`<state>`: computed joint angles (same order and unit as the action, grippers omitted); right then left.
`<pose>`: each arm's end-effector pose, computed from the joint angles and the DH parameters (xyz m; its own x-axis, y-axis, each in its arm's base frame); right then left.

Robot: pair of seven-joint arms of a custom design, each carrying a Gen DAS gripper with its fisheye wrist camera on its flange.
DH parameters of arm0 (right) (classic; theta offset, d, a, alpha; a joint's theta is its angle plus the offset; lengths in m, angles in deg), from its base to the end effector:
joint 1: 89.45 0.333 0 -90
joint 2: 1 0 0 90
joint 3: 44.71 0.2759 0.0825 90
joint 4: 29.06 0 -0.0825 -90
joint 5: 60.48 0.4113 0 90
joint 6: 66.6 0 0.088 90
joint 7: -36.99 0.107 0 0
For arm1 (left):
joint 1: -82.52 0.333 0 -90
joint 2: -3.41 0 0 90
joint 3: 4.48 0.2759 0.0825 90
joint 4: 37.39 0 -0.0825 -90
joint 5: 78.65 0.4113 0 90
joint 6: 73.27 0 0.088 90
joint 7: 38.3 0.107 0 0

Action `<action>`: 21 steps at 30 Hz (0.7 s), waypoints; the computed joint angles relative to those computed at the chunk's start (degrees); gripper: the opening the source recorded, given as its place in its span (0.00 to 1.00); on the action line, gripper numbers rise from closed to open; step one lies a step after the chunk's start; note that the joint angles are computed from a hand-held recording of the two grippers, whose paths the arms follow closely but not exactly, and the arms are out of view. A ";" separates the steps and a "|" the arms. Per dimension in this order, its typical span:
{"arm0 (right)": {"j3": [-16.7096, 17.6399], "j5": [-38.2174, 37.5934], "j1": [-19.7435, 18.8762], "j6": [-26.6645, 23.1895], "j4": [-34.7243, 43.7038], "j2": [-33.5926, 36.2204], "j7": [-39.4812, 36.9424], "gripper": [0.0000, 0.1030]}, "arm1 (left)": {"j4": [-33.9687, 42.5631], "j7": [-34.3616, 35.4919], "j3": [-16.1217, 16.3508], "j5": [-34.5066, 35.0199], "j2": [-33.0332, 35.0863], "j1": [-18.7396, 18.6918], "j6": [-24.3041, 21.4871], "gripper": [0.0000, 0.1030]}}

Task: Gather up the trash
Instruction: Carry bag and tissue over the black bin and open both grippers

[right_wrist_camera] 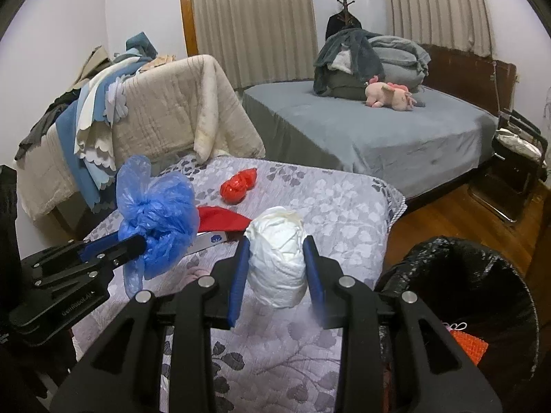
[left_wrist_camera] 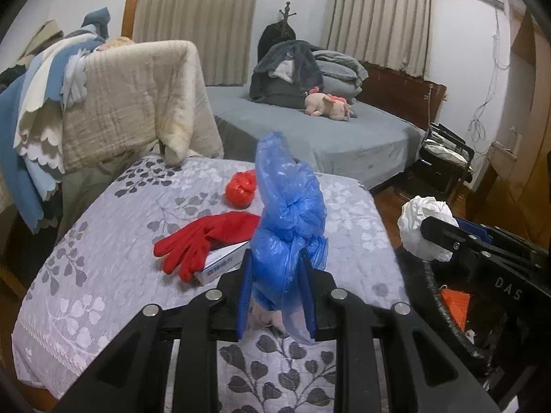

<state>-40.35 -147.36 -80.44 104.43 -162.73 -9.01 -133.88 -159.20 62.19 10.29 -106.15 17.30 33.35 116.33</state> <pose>0.4944 0.1897 0.3775 -0.0191 -0.9972 -0.0718 -0.5817 0.0695 -0.8105 0.5379 -0.3165 0.3518 -0.3613 -0.9237 0.1271 -0.5915 0.1216 -0.7970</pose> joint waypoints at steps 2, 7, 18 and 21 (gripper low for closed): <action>0.03 0.16 -0.03 -0.35 -1.20 -1.54 -0.08 0.30 | -0.09 0.21 0.83 -0.02 -0.37 -1.28 -0.02 0.24; 0.60 -0.57 -0.92 -0.89 -4.31 -5.64 1.37 0.30 | -0.44 0.90 1.28 -0.30 -1.26 -3.10 0.12 0.24; 2.12 1.57 -4.55 -2.09 -13.65 -16.48 1.32 0.30 | 0.34 1.97 -3.85 0.25 -1.89 -1.64 -0.02 0.24; 2.67 3.15 -5.88 -2.48 -16.55 -19.94 0.40 0.30 | 0.83 1.51 -7.24 1.64 -1.72 0.69 -0.18 0.24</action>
